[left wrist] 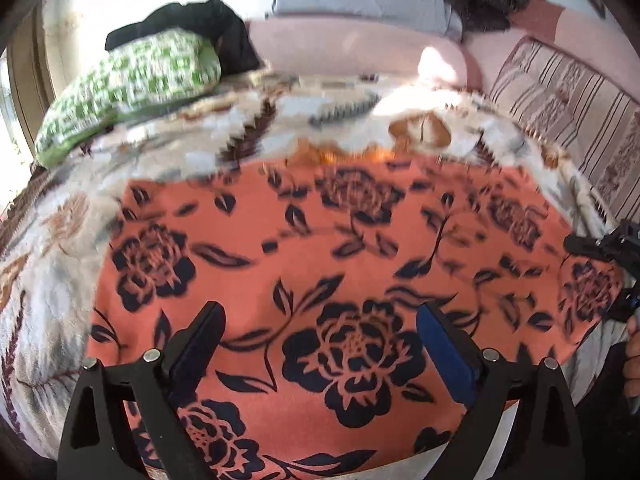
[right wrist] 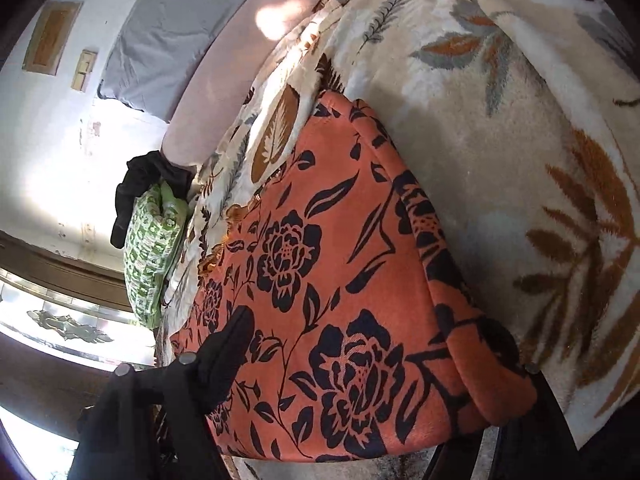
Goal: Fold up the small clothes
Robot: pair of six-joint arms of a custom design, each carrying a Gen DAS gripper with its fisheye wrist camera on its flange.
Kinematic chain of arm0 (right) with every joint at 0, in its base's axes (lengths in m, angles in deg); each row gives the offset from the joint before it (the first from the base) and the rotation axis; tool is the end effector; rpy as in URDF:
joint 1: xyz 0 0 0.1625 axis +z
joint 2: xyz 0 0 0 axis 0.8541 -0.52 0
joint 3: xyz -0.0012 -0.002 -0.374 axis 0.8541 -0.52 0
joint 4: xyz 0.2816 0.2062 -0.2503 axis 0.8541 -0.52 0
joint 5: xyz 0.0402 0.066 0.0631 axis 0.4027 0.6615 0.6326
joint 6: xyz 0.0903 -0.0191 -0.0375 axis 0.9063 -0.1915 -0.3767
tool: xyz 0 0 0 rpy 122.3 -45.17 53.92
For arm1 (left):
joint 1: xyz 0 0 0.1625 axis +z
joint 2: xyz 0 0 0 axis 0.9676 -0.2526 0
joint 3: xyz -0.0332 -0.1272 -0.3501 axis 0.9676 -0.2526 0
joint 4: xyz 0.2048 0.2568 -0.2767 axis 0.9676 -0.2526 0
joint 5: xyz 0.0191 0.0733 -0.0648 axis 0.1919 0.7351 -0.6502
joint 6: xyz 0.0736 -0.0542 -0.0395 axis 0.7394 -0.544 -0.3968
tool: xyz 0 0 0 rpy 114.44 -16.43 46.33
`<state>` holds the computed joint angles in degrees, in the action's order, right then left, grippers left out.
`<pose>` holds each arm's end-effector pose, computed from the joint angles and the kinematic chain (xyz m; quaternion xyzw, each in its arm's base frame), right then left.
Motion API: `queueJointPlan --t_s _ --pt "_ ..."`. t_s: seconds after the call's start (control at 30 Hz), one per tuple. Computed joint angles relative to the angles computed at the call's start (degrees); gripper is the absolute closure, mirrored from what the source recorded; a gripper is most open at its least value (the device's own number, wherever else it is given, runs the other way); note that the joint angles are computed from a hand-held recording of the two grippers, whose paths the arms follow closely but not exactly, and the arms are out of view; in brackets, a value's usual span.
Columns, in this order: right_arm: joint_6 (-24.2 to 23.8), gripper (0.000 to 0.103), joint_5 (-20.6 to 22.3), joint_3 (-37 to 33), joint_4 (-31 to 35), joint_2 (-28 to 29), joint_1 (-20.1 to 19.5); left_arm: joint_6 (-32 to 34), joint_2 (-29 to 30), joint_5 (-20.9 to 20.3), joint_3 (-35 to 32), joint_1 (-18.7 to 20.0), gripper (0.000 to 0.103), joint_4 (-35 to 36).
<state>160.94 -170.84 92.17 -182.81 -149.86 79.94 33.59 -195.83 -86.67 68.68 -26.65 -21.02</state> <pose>0.2917 -0.1837 0.0594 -0.3010 -0.8355 0.4576 0.0451 -0.0490 -0.3439 0.3256 0.3656 0.8787 -0.1582 0.2632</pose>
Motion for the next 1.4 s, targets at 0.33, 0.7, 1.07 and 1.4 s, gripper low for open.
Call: queueJointPlan --t_s 0.33,0.7,1.07,1.4 --pt "0.5 0.084 -2.2 -9.3 34.3 -7.7 1.3 3.4 -2.7 -4.3 -2.8 2.0 0.000 -4.2" --pt "-31.4 0.084 0.8 -51.2 42.5 24.1 6.1 6.6 1.8 -7.7 -14.7 25.2 0.001 -30.1" --pt "-28.7 0.084 7.4 -59.7 46.8 32.4 2.6 5.4 3.8 -14.2 -17.7 30.6 0.002 -26.8" --pt "-46.0 0.021 15.0 -62.7 34.9 41.4 3.4 5.8 4.3 -14.0 -17.9 31.5 0.002 -28.3"
